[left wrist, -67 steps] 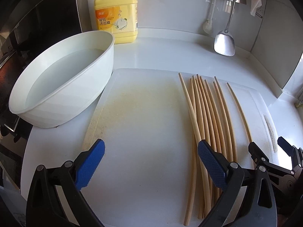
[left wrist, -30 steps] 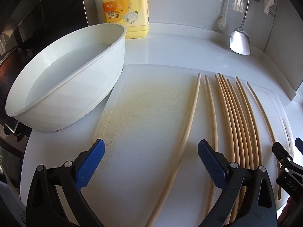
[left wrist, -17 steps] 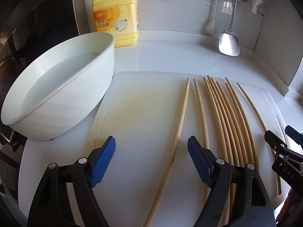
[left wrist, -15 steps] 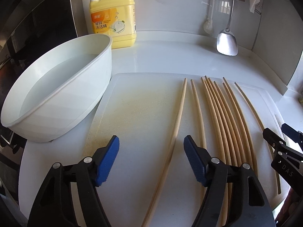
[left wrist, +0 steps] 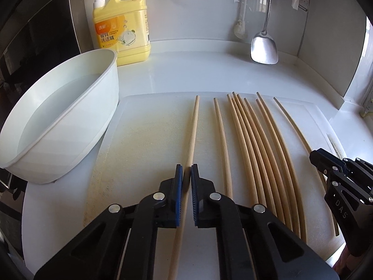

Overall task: Organize utensils
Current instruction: 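Close both tools on one chopstick and lift it off the board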

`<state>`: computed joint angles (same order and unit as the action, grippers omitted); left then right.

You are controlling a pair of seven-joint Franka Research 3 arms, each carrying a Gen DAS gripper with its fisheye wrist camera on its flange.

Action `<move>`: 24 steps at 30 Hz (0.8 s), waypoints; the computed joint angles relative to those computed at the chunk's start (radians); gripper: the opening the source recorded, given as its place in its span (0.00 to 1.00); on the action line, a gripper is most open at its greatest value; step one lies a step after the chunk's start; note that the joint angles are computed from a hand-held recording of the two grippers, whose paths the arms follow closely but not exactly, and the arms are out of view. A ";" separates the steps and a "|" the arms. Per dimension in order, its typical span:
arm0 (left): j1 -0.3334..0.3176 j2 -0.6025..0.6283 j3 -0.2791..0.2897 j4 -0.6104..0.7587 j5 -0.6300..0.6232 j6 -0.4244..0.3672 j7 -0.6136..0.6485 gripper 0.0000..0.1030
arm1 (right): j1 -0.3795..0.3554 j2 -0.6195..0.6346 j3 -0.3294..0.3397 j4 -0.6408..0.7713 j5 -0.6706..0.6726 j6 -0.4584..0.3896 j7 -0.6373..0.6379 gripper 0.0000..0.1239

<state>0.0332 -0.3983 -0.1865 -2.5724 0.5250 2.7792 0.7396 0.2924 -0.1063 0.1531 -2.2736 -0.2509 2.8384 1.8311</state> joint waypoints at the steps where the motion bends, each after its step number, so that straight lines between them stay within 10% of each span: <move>1: -0.007 -0.001 0.008 -0.002 -0.010 0.002 0.009 0.07 | -0.003 -0.001 0.004 0.000 -0.016 -0.001 0.011 0.05; 24: -0.100 -0.130 0.093 -0.040 -0.314 -0.035 0.203 0.07 | 0.035 -0.085 -0.020 -0.023 0.348 -0.046 -0.212 0.05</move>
<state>-0.0671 -0.5280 -0.0939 -2.6125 0.2110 2.7444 0.9427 0.3271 -0.1917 0.1327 -2.2967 0.0974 2.7924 1.6196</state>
